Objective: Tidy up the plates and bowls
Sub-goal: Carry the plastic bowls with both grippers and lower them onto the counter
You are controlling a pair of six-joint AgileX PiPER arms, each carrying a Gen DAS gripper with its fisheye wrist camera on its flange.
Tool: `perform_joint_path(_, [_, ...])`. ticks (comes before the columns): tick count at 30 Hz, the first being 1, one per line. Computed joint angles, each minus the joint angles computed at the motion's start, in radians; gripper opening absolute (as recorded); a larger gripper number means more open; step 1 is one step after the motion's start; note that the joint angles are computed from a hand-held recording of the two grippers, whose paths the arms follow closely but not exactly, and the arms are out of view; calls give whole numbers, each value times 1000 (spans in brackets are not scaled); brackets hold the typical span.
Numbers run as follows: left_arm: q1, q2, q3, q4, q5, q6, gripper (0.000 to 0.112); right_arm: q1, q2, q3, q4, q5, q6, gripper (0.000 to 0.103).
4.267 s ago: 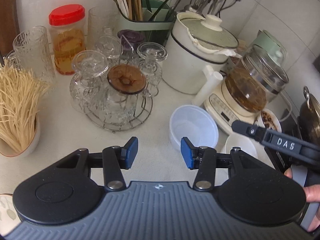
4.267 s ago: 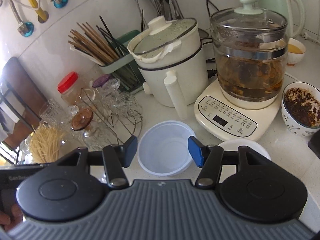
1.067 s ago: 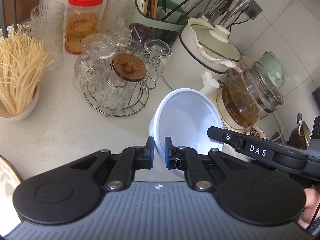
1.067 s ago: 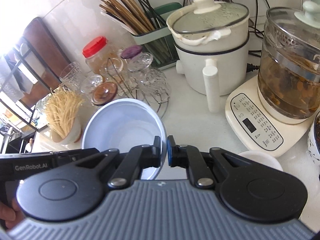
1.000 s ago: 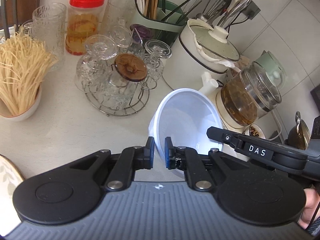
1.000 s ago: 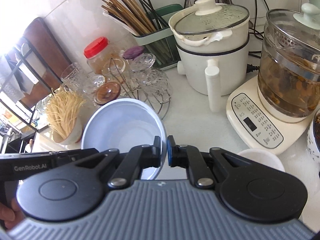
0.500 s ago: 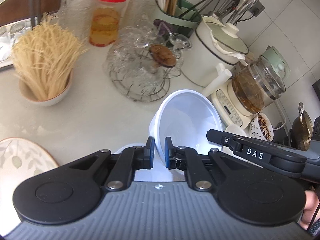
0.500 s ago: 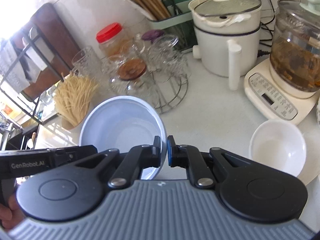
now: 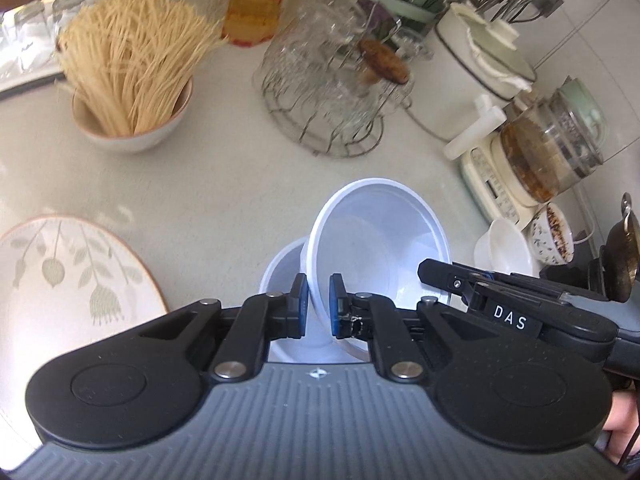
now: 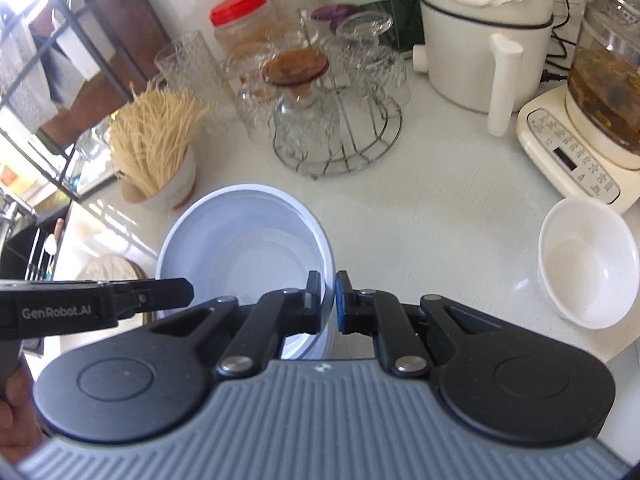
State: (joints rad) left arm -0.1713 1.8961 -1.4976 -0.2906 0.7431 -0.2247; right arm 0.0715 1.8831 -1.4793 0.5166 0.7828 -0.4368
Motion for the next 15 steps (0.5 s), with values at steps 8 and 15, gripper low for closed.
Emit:
perform_joint_path(8, [5,18,26,7,23,-13,12,44,8,17,-62,-23,14,10])
perform_joint_path(15, [9,36,20,9,38,-9,12,56,14,38,-80,-45,9,10])
